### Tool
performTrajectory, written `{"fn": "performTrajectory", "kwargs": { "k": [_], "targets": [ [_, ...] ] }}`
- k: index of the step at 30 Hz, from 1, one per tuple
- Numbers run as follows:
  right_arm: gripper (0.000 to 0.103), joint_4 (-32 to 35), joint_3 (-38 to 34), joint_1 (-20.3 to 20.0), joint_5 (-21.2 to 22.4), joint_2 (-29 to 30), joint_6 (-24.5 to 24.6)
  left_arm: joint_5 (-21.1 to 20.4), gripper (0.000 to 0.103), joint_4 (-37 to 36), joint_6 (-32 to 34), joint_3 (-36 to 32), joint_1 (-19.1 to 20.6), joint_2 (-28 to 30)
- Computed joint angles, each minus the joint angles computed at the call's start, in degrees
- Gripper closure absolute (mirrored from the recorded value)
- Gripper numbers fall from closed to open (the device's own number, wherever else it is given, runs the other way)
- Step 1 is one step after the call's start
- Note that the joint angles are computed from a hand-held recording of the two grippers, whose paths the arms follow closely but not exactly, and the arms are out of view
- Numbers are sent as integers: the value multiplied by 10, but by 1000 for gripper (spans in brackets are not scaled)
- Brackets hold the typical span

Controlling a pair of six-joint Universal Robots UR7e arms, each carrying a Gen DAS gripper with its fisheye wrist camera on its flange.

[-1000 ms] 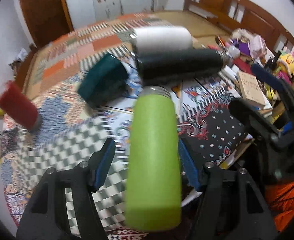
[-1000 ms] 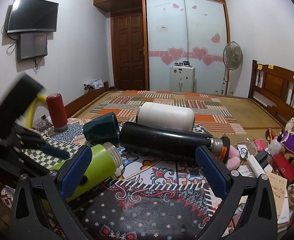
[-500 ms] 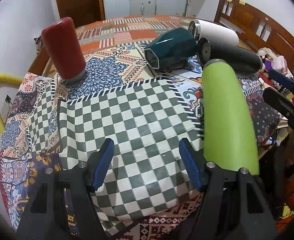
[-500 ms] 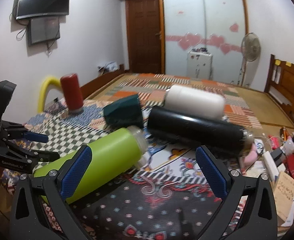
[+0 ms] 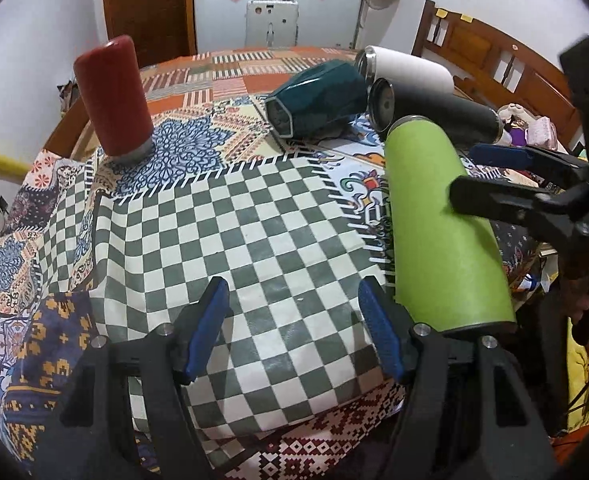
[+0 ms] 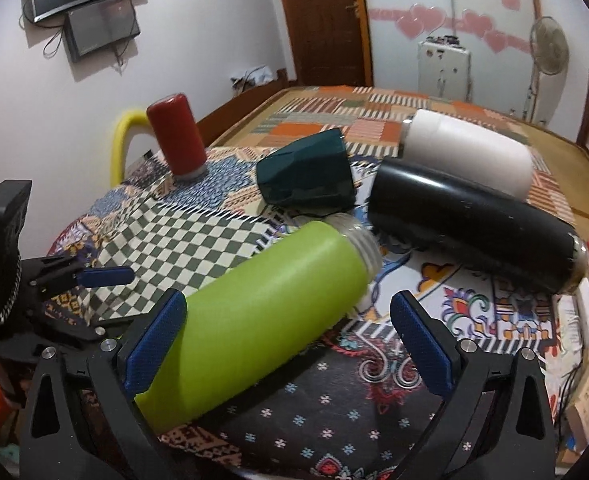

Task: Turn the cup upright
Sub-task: 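Pass the lime-green bottle from the left gripper into the right gripper, then rotate the lime-green bottle upright in the right gripper, open end up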

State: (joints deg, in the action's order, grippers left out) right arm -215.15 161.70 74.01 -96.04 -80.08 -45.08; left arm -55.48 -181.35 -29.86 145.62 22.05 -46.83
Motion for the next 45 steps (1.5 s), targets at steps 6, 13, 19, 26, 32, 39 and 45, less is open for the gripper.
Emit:
{"fn": "performTrajectory", "kwargs": {
  "k": [6,13,19,26,32,39,45],
  "targets": [
    [4,41,-30,45,-73,29,13,-27,36,-37,20,-4,-19,32],
    [28,64,-47,76,-122,49,-12,-19,36,-44,24,-16,-29,53],
    [28,165,-71,79,-134,15,0,22,36,-20,-21,8,-34,27],
    [29,259,-104,80,-140,9,40,47,36,-30,-52,36,-41,2],
    [39,245,-86,80,-122,-15,41,85,36,-11,-75,41,-62,-13],
    [41,151,-53,88,-107,-30,4,101,35,-23,-84,46,-83,-27],
    [41,119,-30,86,-64,-66,-10,122,35,-17,-101,48,-106,-39]
  ]
}}
